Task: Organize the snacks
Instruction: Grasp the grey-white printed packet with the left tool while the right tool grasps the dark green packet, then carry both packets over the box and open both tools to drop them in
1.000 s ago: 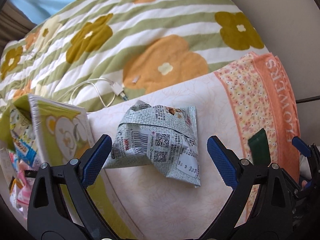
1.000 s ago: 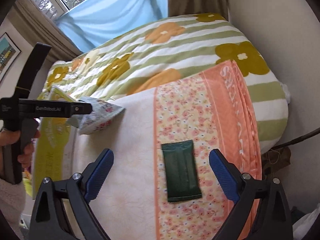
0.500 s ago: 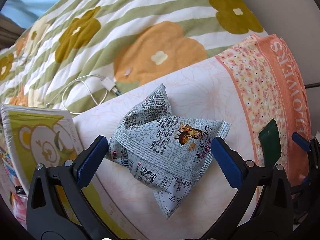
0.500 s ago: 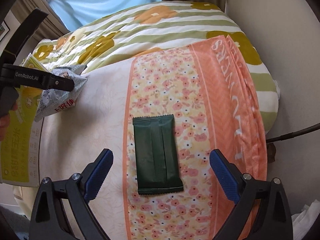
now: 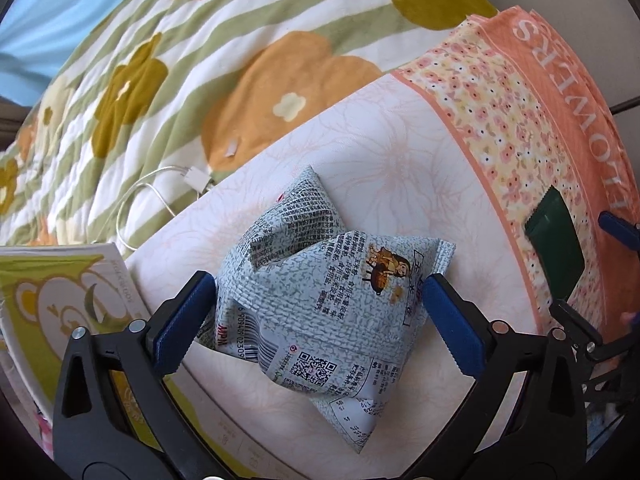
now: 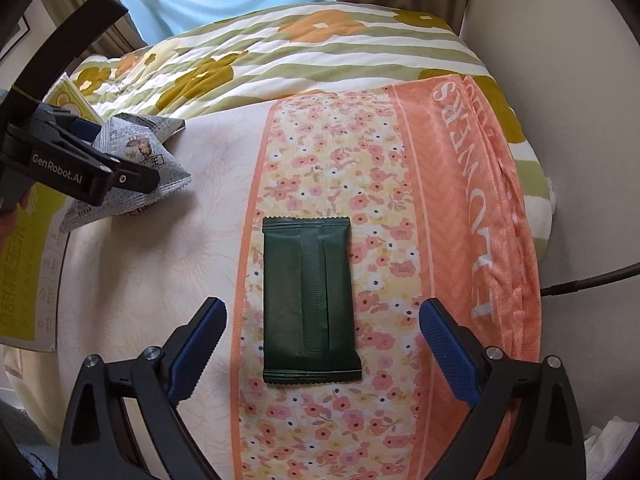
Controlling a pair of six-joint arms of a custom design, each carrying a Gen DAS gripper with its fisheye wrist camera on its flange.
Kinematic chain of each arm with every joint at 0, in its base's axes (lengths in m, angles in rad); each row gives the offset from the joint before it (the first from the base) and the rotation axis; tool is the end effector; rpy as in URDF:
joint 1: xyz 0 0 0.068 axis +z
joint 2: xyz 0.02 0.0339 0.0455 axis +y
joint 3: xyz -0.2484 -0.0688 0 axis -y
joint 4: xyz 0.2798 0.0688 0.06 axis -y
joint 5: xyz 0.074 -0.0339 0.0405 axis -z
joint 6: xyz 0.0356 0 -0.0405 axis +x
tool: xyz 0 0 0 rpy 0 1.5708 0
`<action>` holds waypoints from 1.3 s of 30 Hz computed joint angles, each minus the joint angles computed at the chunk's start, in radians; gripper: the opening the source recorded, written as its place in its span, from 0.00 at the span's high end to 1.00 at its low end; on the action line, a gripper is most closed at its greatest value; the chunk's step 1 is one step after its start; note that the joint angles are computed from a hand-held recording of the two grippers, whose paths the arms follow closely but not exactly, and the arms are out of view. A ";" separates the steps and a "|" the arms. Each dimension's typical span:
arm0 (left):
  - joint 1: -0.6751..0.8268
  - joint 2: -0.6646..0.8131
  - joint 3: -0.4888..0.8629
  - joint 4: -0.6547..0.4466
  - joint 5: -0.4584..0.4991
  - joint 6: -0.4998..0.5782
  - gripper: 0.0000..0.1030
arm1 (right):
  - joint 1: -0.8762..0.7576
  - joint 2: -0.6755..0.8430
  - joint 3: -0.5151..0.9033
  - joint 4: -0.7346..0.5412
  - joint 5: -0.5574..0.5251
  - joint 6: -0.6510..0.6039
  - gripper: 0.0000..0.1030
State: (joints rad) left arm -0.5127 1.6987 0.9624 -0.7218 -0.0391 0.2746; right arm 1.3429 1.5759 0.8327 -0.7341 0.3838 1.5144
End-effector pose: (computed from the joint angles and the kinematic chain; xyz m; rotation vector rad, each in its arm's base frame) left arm 0.2722 -0.1516 0.1076 1.1571 2.7948 0.0385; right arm 0.0758 0.2677 0.1102 0.2603 2.7361 0.0516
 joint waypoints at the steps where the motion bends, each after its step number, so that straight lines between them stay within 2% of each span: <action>1: 0.001 -0.008 -0.006 0.000 0.000 0.004 0.08 | 0.003 0.006 0.004 -0.005 0.002 -0.002 0.06; 9: 0.016 -0.102 -0.058 -0.022 0.027 0.006 0.22 | 0.015 0.063 0.042 -0.030 0.017 -0.030 0.07; 12: 0.027 -0.138 -0.077 -0.031 0.041 -0.005 0.24 | 0.018 0.079 0.053 -0.038 0.024 -0.036 0.08; 15: 0.031 -0.160 -0.096 -0.032 0.053 -0.016 0.25 | 0.014 0.113 0.078 -0.065 0.024 -0.055 0.20; 17: 0.034 -0.174 -0.107 -0.035 0.061 -0.025 0.25 | 0.014 0.123 0.085 -0.076 0.024 -0.058 0.32; 23: 0.046 -0.212 -0.137 -0.043 0.087 -0.057 0.25 | 0.026 0.114 0.085 -0.052 0.032 -0.083 0.60; 35: 0.043 -0.346 -0.169 -0.094 0.121 -0.098 0.30 | 0.073 0.071 0.130 -0.175 0.105 -0.019 0.61; 39: 0.052 -0.436 -0.171 -0.143 0.148 -0.120 0.31 | 0.089 0.034 0.162 -0.235 0.144 -0.002 0.61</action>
